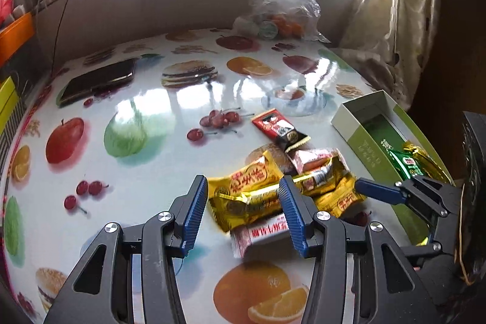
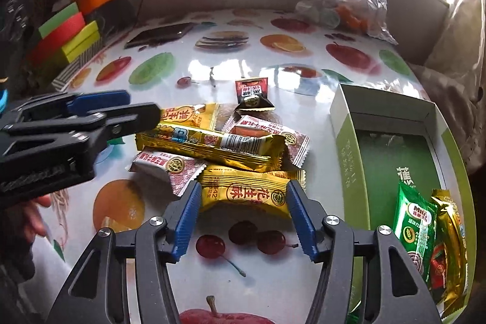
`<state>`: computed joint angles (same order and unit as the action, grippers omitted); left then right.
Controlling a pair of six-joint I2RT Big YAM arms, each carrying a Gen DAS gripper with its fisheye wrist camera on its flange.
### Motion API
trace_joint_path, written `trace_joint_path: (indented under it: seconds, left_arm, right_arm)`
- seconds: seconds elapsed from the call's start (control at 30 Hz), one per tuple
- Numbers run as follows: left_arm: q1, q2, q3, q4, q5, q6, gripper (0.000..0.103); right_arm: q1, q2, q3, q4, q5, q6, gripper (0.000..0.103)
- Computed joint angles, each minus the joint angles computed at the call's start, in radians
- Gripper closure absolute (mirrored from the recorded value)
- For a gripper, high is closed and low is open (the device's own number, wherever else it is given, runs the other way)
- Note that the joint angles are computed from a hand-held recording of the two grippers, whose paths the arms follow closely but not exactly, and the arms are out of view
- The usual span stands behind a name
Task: Organize snacks
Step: 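Grasp a yellow pillow-shaped snack packet with the right tool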
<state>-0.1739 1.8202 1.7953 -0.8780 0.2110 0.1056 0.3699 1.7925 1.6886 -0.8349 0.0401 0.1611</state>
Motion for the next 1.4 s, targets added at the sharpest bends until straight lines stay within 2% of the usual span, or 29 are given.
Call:
trace_joint_path:
  seconds: [0.07, 0.13, 0.37, 0.5, 0.77, 0.83, 0.93, 1.03, 1.17, 1.4]
  left_arm:
    - [-0.003, 0.031, 0.041, -0.042, 0.029, 0.026, 0.053]
    - [-0.011, 0.037, 0.047, -0.047, 0.006, 0.04, 0.053]
    - [-0.003, 0.044, 0.045, -0.102, 0.035, 0.059, 0.053]
    - [0.0, 0.011, -0.007, -0.097, 0.03, 0.101, 0.053]
    - [0.021, -0.038, -0.08, -0.112, 0.051, 0.114, 0.053]
    - [0.026, -0.053, -0.099, -0.106, 0.052, 0.118, 0.053]
    - [0.036, -0.063, -0.11, -0.107, 0.051, 0.115, 0.053]
    - [0.043, -0.068, -0.116, -0.1, 0.042, 0.106, 0.053]
    - [0.049, -0.07, -0.111, -0.093, 0.052, 0.101, 0.053]
    - [0.051, -0.057, -0.091, -0.098, 0.051, 0.103, 0.053]
  right_arm:
    - [0.003, 0.001, -0.001, 0.012, 0.039, 0.015, 0.045]
    - [0.001, 0.007, 0.001, 0.02, 0.052, 0.045, 0.045]
    - [0.0, 0.006, 0.005, 0.0, -0.036, -0.004, 0.045]
    - [-0.004, -0.001, 0.0, -0.019, -0.104, -0.004, 0.045]
    - [0.017, -0.014, -0.005, -0.08, -0.157, -0.058, 0.045]
    - [0.025, -0.016, -0.001, -0.089, -0.138, -0.081, 0.045]
    - [0.029, -0.028, -0.006, -0.064, -0.068, -0.083, 0.045]
    - [0.035, -0.008, 0.025, -0.081, -0.008, -0.099, 0.045]
    - [0.041, 0.022, 0.06, -0.098, -0.009, -0.162, 0.045]
    - [0.05, 0.07, 0.119, -0.13, 0.015, -0.222, 0.045]
